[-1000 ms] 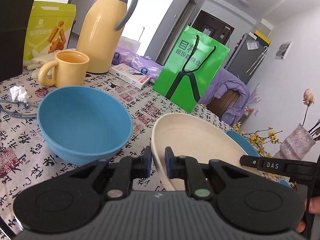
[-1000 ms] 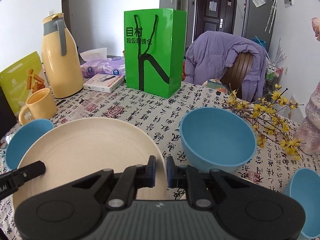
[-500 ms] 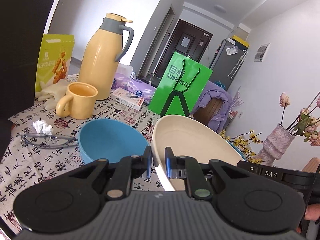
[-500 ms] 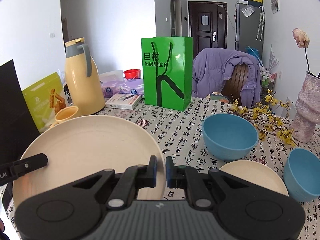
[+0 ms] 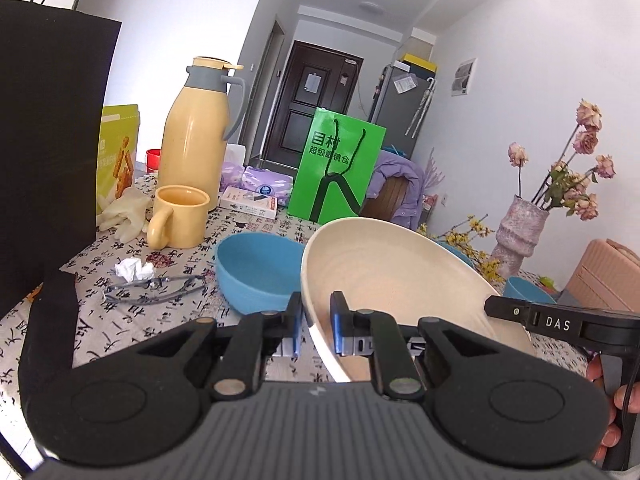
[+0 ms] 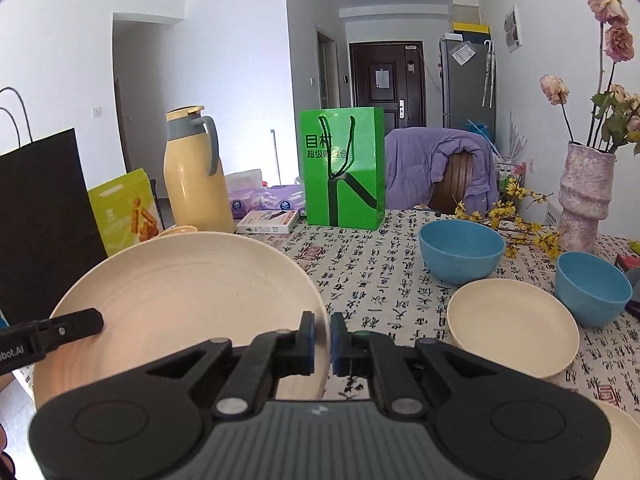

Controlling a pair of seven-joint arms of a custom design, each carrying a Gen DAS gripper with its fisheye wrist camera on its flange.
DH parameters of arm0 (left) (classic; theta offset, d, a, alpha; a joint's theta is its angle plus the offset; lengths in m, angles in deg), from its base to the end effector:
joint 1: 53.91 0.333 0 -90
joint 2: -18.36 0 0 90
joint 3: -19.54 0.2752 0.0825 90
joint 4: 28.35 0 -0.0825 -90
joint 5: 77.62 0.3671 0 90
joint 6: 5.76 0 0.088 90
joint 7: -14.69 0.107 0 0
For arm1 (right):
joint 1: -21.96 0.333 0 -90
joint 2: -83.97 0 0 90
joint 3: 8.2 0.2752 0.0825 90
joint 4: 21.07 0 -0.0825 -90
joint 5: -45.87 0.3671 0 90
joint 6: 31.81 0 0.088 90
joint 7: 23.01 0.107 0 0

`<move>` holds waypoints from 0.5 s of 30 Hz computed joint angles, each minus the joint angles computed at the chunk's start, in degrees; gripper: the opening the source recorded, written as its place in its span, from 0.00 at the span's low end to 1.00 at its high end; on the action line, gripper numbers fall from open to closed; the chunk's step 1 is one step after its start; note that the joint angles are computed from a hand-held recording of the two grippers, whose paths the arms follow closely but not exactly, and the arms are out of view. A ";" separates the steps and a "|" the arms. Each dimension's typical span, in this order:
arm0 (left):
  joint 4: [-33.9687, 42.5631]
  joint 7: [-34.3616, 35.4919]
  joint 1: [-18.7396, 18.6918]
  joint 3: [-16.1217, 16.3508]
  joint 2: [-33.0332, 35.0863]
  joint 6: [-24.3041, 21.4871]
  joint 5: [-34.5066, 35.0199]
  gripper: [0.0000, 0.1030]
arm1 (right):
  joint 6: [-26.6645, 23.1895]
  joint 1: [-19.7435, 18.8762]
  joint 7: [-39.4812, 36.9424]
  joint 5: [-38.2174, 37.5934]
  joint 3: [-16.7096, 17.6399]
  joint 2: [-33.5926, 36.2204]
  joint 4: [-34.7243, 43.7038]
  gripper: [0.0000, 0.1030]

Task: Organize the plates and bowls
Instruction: 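Carry the held cream plate with both grippers toward the placed plate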

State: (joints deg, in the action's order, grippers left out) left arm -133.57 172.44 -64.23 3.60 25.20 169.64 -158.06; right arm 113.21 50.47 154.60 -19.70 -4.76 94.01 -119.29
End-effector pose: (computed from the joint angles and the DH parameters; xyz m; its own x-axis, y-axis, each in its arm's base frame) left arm 0.5714 -0.1873 0.5045 -0.4136 -0.8714 0.2637 -0.4596 -0.0502 -0.8867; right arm 0.5359 0.3429 0.5142 -0.1394 -0.9836 -0.1142 -0.4715 0.1673 -0.8658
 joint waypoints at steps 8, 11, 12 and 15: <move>-12.88 11.62 -0.60 3.51 -9.73 -7.64 -9.22 0.13 | -7.03 3.14 11.06 -3.13 4.44 -6.42 -10.78 0.07; -15.54 11.74 -1.27 4.54 -11.17 -9.56 -8.23 0.13 | -8.75 3.42 14.21 -2.41 6.11 -8.40 -14.37 0.07; -16.17 11.32 -1.42 4.77 -11.38 -9.83 -7.30 0.13 | -9.30 3.50 14.98 -2.06 6.60 -8.62 -15.06 0.07; -17.05 11.15 -1.99 5.07 -11.58 -9.45 -6.23 0.13 | -10.31 3.74 16.47 -1.05 7.58 -8.69 -16.14 0.07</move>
State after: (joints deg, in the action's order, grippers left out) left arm -150.62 183.60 -66.22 8.67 13.62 160.20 -164.29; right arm 102.90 54.21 171.07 -20.76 2.82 85.33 -135.44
